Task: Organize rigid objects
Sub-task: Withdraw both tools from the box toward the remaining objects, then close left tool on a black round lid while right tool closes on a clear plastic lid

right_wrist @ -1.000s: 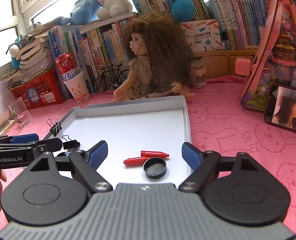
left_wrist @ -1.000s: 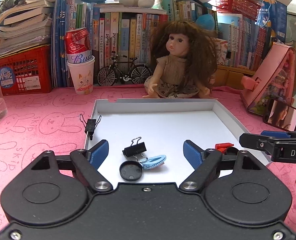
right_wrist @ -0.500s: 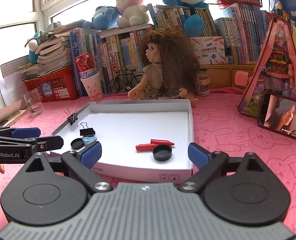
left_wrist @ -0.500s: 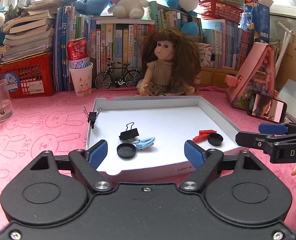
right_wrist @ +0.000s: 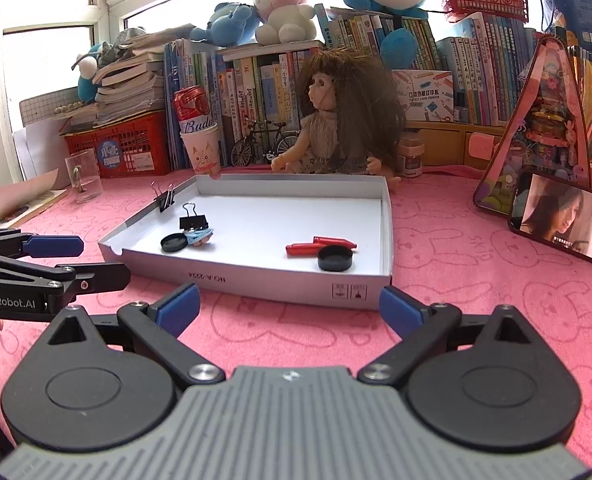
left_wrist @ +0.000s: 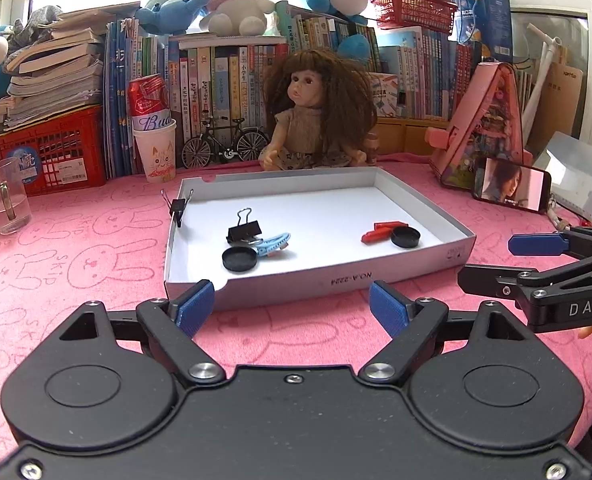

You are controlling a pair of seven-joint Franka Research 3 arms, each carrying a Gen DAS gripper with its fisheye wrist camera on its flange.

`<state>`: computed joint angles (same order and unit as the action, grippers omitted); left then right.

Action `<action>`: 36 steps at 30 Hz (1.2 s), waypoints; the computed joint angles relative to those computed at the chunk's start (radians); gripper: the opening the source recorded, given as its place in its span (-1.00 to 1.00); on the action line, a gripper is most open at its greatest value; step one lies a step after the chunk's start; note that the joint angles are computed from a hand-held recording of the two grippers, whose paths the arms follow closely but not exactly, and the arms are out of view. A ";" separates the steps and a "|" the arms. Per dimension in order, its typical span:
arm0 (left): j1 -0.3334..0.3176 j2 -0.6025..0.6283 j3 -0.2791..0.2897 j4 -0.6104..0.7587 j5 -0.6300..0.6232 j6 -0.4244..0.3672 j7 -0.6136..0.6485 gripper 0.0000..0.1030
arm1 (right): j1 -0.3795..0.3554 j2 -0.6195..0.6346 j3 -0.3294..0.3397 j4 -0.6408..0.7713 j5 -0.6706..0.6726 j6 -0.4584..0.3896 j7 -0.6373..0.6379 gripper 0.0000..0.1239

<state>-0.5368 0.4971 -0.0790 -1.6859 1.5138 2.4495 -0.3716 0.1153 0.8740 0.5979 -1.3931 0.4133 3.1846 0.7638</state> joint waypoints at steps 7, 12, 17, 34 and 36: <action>-0.011 -0.008 -0.010 -0.033 0.001 -0.017 -0.024 0.62 | -0.052 -0.022 0.053 -0.102 -0.046 0.058 -0.002 0.63; -0.016 -0.012 -0.016 -0.052 0.000 -0.030 -0.033 0.62 | -0.082 -0.027 0.079 -0.152 -0.102 0.091 0.031 0.63; -0.018 -0.018 -0.022 -0.075 0.000 -0.037 -0.046 0.62 | -0.094 -0.034 0.078 -0.186 -0.157 0.110 0.090 0.64; -0.011 -0.020 -0.037 -0.108 -0.006 -0.020 -0.073 0.45 | -0.195 -0.025 0.163 -0.287 -0.346 0.133 0.165 0.63; -0.014 -0.019 -0.037 -0.110 -0.009 -0.020 -0.078 0.41 | -0.206 -0.023 0.173 -0.296 -0.365 0.133 0.169 0.62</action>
